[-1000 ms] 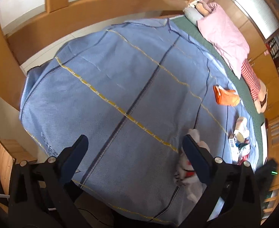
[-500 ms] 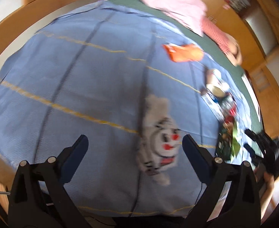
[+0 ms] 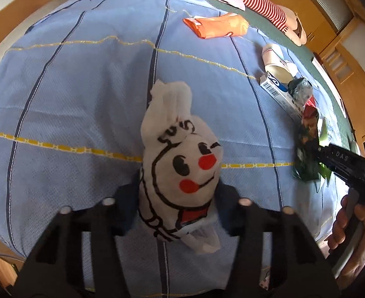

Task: Collect trash
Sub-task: 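Lift the white printed bag and green snack bag with both grippers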

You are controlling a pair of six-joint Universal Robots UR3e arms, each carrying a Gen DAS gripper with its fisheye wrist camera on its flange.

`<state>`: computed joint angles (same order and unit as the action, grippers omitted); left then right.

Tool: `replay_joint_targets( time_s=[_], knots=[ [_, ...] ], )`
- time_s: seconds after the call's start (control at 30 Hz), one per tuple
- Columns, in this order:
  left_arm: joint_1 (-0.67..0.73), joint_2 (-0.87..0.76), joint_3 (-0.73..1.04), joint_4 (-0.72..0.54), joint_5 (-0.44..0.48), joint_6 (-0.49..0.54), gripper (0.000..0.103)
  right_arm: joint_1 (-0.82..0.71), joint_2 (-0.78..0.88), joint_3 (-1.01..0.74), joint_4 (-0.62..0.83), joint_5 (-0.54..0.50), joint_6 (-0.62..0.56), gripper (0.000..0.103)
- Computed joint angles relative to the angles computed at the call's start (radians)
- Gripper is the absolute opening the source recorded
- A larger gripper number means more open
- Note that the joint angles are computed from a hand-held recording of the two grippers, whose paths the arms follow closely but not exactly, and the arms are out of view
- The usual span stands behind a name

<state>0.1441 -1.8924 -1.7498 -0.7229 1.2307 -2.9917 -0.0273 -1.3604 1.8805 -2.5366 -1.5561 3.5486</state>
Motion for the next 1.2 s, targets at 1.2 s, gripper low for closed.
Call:
replay_joint_targets(
  time_s=[1.2],
  knots=[
    [0.188, 0.519, -0.380, 0.349, -0.133, 0.157, 0.036, 0.460, -0.139, -0.043, -0.159, -0.266, 0.123, 0.013]
  ],
)
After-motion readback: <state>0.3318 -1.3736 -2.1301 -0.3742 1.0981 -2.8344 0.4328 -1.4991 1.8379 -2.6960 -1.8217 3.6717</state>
